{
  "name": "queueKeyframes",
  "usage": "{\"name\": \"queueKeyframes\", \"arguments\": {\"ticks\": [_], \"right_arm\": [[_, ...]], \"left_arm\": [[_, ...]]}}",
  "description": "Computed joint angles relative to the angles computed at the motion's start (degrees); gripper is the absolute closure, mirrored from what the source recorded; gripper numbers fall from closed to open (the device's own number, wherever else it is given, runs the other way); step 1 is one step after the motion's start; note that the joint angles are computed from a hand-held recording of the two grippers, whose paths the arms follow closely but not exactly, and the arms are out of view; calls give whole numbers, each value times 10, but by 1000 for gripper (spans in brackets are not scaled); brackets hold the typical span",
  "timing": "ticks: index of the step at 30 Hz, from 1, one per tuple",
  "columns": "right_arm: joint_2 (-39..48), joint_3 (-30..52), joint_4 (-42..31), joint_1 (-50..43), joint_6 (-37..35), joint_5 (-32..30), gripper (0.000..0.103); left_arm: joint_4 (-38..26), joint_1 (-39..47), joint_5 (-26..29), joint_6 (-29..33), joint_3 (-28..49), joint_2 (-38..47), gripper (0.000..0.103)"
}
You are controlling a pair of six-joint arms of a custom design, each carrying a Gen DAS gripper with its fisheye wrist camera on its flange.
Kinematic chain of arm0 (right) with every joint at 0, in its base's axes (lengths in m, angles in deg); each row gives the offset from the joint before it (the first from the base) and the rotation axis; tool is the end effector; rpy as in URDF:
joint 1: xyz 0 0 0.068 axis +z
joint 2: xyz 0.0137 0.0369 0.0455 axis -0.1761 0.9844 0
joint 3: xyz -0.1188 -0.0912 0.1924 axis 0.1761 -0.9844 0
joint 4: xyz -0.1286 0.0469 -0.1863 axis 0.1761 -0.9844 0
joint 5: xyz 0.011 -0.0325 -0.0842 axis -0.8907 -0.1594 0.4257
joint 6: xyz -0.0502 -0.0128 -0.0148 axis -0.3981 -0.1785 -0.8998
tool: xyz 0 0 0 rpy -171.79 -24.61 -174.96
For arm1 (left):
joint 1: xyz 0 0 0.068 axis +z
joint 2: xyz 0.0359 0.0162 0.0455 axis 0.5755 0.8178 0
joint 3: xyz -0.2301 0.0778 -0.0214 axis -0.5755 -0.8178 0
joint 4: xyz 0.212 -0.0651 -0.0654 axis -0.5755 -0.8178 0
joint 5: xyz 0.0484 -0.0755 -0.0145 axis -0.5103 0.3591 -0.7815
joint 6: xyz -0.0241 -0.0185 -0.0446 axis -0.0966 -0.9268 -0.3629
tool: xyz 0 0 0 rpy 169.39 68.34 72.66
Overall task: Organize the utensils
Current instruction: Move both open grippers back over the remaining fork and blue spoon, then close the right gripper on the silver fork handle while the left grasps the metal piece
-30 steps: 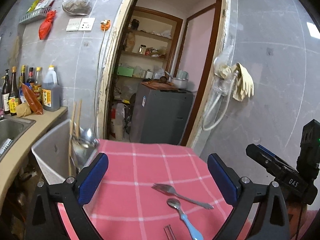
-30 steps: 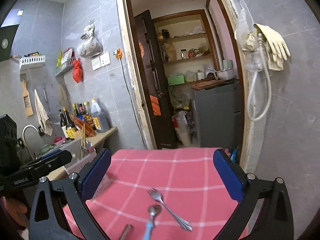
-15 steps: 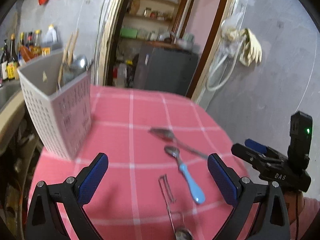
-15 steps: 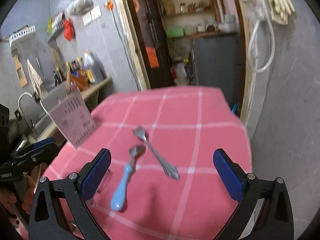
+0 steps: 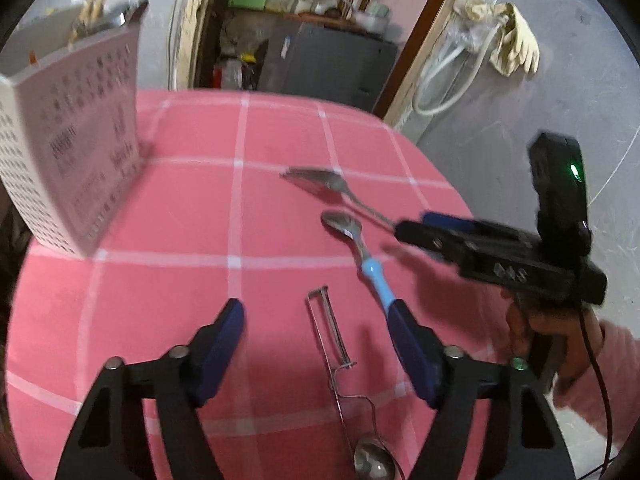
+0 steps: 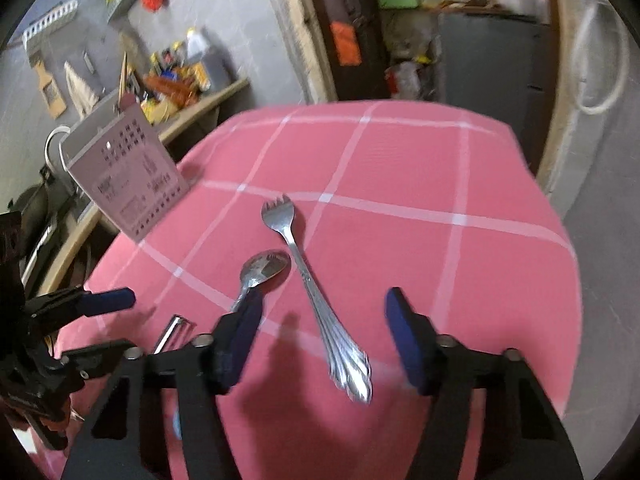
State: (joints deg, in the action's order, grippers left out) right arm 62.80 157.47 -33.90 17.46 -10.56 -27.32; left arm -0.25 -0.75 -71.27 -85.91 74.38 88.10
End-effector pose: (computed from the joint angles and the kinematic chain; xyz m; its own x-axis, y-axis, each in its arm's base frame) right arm 0.3379 0.1911 0.1298 -0.6534 -0.4496 -0.6090 -0.6895 0.6856 0.2336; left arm 0.2053 -0.1358 0.1462 -0.7390 -0.3532 -0.5737 -0.2076 0.9295 -0.3049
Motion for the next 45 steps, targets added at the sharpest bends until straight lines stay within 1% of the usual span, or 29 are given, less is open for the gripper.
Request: {"name": "queueKeyframes", "arguments": {"ticks": [2,3,5,7,9,11,14,19,20,22,23,27,30,31,34,38,43,45], "right_arm": [[37,58,-45,6,-25,-7,59],[48,75,-59,8,-34,-8,60],[76,125,-99,14,-55,-8,65],[104,179,-143,21,-72,-11,68],[125,224,-178,26,-84,-10,71],[145,265,-208,32,-90,-11,75],[174,325,-252,40,-97,-13,78],[223,431,-324,48,-121,-10,79],[230,447,-336,52,-124,-9,80],[250,483,-365,51,-131,-13,89],[252,486,-367,55,-127,-9,89],[227,440,-338,52,-119,-11,90],[191,374,-295,47,-104,-18,92],[178,350,-281,44,-97,-20,96],[136,278,-233,36,-79,-31,97],[88,200,-188,28,-66,-33,97],[41,128,-146,20,-41,-32,97],[21,99,-128,15,-26,-37,97]], "left_arm": [[5,8,20,1,5,17,48],[10,13,33,3,7,27,50],[15,18,46,1,7,38,58],[20,21,51,0,8,44,61],[18,26,61,-1,14,50,66],[11,34,71,-1,24,58,75],[-5,42,83,2,36,66,84],[-43,49,100,4,61,71,86],[-45,52,105,3,64,73,86],[-34,59,119,-5,58,70,87],[-30,61,122,-9,54,68,87],[-27,48,107,-20,48,51,89],[-34,43,95,-21,47,35,90],[-39,44,93,-20,50,33,90],[-52,40,84,-18,57,27,90],[-60,39,77,-21,57,18,90],[-62,46,73,-27,40,-13,91],[-71,38,62,-33,31,-34,91]]}}
